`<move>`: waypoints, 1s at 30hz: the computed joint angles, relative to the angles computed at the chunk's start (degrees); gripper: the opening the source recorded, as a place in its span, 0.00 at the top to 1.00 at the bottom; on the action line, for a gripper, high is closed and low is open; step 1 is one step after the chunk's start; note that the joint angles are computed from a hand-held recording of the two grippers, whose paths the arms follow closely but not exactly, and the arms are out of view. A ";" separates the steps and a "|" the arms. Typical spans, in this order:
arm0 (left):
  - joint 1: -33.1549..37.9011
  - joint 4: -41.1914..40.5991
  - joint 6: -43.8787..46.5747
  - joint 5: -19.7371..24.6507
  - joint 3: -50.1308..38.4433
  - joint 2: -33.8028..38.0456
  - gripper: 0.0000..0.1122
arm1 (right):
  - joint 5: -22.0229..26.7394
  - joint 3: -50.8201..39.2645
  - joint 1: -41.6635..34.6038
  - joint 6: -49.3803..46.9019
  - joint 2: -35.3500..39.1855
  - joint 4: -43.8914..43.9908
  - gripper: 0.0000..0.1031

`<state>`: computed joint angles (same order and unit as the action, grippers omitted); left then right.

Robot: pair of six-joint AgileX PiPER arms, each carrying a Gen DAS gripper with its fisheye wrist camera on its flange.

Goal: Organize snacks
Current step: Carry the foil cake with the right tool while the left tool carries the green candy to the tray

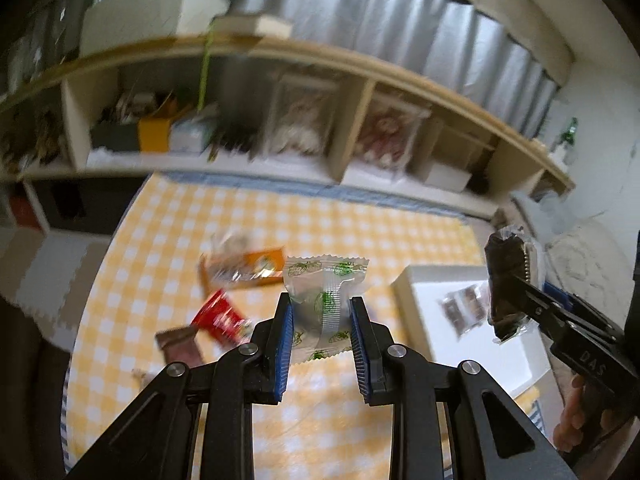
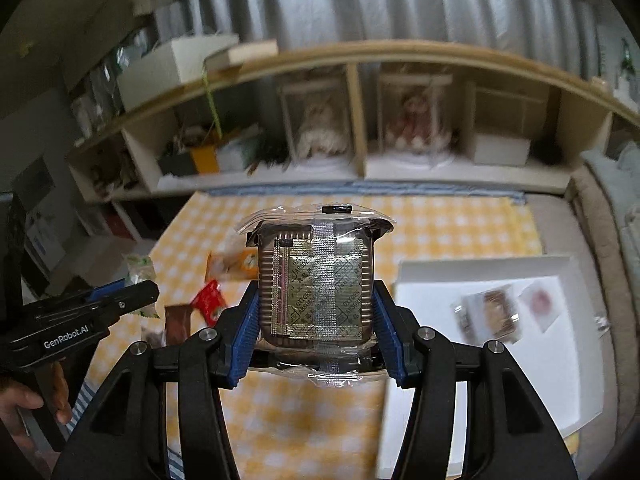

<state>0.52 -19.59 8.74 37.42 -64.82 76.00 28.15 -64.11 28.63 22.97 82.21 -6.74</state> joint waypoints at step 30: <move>-32.51 -1.77 -15.70 -2.21 -31.84 40.56 0.77 | 17.57 6.24 -50.31 -55.21 -0.98 29.99 0.48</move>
<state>-31.98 -21.36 -6.97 35.20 -96.67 116.56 45.71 -57.86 -21.68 -32.24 81.23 23.25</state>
